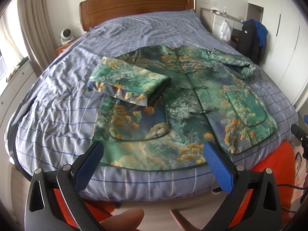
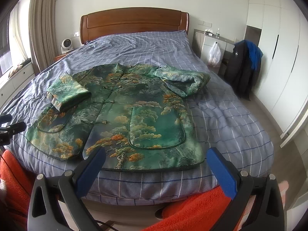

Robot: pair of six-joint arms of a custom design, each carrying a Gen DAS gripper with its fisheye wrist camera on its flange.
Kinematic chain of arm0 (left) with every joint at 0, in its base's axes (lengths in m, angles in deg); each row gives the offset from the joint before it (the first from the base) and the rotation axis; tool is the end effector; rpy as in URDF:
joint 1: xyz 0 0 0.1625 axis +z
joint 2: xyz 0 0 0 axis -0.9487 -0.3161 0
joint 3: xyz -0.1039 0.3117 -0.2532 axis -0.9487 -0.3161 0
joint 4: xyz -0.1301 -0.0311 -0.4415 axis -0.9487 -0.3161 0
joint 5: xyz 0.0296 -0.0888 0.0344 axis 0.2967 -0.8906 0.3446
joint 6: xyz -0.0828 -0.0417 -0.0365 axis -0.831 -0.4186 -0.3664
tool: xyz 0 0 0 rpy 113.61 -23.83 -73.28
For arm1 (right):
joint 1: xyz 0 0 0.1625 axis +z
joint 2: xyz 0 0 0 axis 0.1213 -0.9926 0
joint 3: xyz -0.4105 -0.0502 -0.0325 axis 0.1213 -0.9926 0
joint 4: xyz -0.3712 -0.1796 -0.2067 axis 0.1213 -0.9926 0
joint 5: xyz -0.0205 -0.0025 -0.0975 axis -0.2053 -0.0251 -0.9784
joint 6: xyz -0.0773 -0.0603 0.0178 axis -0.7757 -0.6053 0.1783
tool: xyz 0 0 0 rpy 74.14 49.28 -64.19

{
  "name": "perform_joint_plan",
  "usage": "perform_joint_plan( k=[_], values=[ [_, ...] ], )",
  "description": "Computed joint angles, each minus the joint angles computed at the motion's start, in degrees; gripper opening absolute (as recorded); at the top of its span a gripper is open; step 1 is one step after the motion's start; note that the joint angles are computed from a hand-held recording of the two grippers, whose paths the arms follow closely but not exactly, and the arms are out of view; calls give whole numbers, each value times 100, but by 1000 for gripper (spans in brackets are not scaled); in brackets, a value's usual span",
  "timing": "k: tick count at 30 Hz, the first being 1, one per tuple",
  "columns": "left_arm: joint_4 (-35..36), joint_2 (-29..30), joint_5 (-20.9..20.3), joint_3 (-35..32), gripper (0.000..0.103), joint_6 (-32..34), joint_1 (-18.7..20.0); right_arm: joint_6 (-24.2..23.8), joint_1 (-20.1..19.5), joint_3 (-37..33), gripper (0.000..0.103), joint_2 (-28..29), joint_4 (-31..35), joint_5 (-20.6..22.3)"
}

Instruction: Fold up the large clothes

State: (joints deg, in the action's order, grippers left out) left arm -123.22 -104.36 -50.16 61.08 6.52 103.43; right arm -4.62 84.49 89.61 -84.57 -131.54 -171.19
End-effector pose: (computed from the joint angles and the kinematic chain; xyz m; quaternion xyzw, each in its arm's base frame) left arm -0.3353 -0.4696 0.1369 -0.0030 0.8308 -0.3757 0.4107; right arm 0.1112 -0.5748 0.3441 0.3113 -0.8435 0.3001 0.3188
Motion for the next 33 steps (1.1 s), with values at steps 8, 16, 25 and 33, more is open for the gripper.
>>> perform_joint_plan(
  k=[8,16,25,33],
  values=[
    [118,15,-5,-59,103,-20,7,0,9,-7,103,15,-4,-20],
    [545,116,35,-239,103,-229,-3,27,28,-21,103,66,-5,-110],
    [403,133,-47,-242,103,-114,28,47,31,-9,103,54,-3,-128],
    [389,130,-228,-256,103,-195,95,49,22,-5,103,39,5,-126]
  ],
)
